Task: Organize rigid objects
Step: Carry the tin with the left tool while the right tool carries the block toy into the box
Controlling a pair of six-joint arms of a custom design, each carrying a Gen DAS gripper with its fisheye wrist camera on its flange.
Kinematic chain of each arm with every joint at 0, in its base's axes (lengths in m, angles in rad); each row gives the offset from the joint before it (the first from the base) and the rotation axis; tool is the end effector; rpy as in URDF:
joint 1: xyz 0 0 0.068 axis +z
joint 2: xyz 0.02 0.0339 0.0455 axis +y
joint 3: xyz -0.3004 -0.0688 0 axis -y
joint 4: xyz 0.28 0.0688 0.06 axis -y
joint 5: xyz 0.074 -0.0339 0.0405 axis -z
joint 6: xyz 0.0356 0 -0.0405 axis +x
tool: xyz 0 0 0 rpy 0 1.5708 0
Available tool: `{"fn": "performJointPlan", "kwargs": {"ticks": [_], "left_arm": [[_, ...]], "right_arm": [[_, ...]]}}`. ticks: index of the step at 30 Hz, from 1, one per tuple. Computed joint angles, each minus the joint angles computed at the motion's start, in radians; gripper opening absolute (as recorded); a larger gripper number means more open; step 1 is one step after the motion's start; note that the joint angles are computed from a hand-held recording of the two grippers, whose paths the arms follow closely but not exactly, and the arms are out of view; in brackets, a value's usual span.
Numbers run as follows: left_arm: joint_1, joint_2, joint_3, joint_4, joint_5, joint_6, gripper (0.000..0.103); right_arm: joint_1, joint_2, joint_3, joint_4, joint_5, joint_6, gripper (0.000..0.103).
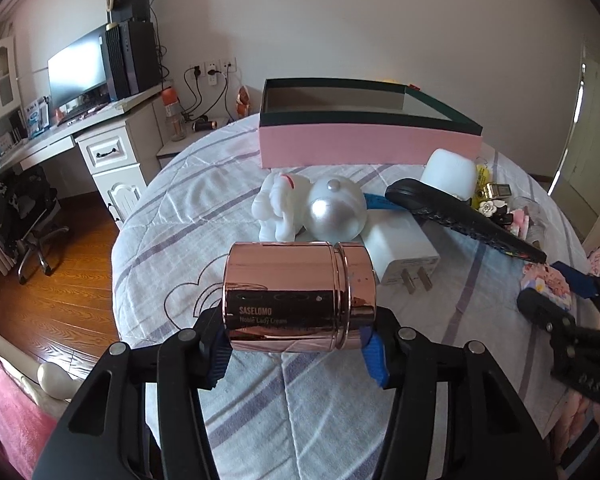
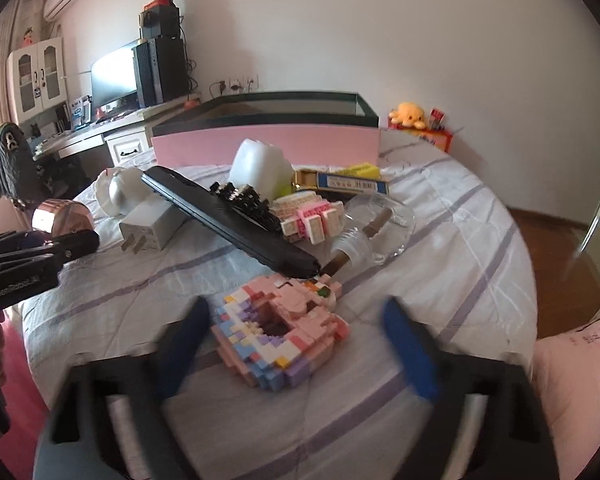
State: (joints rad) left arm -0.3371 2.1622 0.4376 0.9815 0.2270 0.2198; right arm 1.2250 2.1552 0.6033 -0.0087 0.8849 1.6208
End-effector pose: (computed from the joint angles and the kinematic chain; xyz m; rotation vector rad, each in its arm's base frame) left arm 0.2653 -0.1015 0.0035 0.7458 2.1883 -0.3222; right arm 0.1113 0.2277 -0.0113 0.4499 2.2156 -0.1464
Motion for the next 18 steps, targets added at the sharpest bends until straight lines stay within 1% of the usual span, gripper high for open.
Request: {"fn": "performJointPlan", "kwargs": {"ticks": [1,3,9,11,14,18], "left_arm": [[-0.001,-0.006,-0.002,0.002,0.004,0.0,0.054],[-0.008,-0.026,-0.009,-0.002,0.002,-0.004,0.054],[-0.027,-0.097,-0.029,-0.023,0.026,-0.011,0.054],[-0.041,-0.118,-0.03,-0.031,0.021,-0.011,0.054],[-0.06,-0.151,-0.025,-0.054,0.024,-0.019,0.054],[-0.081,-0.191,-0.001,-0.099,0.029,-0.025,0.054]], "right_arm": [[-0.004,-0.011,-0.011,0.011,-0.006,-0.015,0.063],[-0.006,-0.032,-0.031,0.028,-0.012,-0.032,0.063],[0.02,-0.11,-0.086,0.007,0.028,-0.004,0.063],[0.013,-0.135,-0.105,0.018,0.027,-0.024,0.063],[0.019,-0.175,-0.12,-0.018,0.053,-0.01,0.063],[0.007,-0.256,-0.142,-0.051,0.092,-0.049,0.063]]}}
